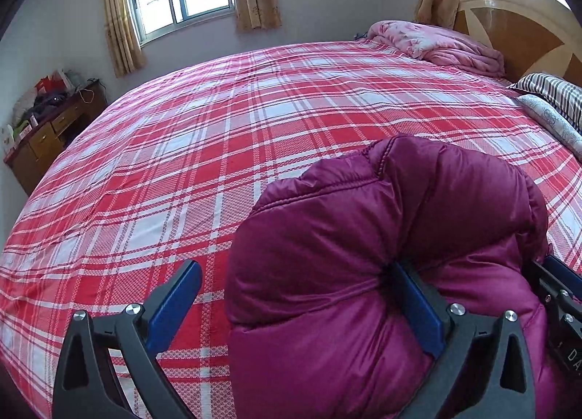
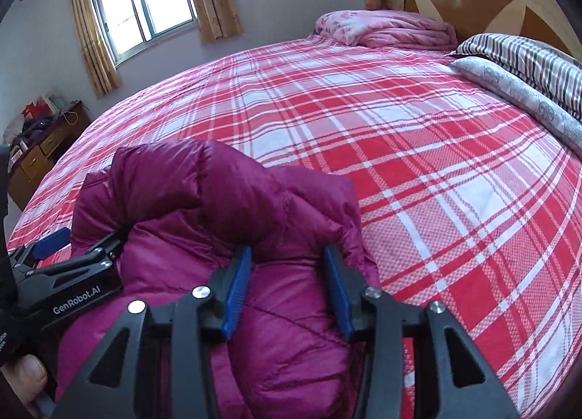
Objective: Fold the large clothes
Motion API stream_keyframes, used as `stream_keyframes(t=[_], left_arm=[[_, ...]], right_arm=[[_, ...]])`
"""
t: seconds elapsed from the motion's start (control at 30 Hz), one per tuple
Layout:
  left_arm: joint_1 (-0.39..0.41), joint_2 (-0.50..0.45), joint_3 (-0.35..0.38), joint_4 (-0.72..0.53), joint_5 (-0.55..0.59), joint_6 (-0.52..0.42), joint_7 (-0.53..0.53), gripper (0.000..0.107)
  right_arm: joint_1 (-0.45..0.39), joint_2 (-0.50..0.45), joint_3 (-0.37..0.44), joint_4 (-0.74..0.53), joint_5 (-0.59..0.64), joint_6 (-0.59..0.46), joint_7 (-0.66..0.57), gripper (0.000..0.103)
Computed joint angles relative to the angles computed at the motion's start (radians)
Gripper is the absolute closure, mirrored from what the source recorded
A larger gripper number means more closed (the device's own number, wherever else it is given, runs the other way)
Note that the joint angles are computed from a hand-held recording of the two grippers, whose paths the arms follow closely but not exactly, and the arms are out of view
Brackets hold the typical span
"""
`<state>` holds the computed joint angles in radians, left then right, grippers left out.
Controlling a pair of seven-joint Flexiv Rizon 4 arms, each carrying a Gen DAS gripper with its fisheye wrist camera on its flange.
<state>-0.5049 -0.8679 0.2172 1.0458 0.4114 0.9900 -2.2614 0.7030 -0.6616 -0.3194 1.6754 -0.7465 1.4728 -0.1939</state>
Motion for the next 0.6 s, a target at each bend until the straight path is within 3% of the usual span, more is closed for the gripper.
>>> stream_keyframes(t=[0.6], left_arm=[[0.006,-0.003,-0.006,-0.001,-0.003,-0.004,0.01,0.005]], right_arm=[[-0.052,-0.015,0.084,-0.037,0.048,-0.053,-0.062,0.056]])
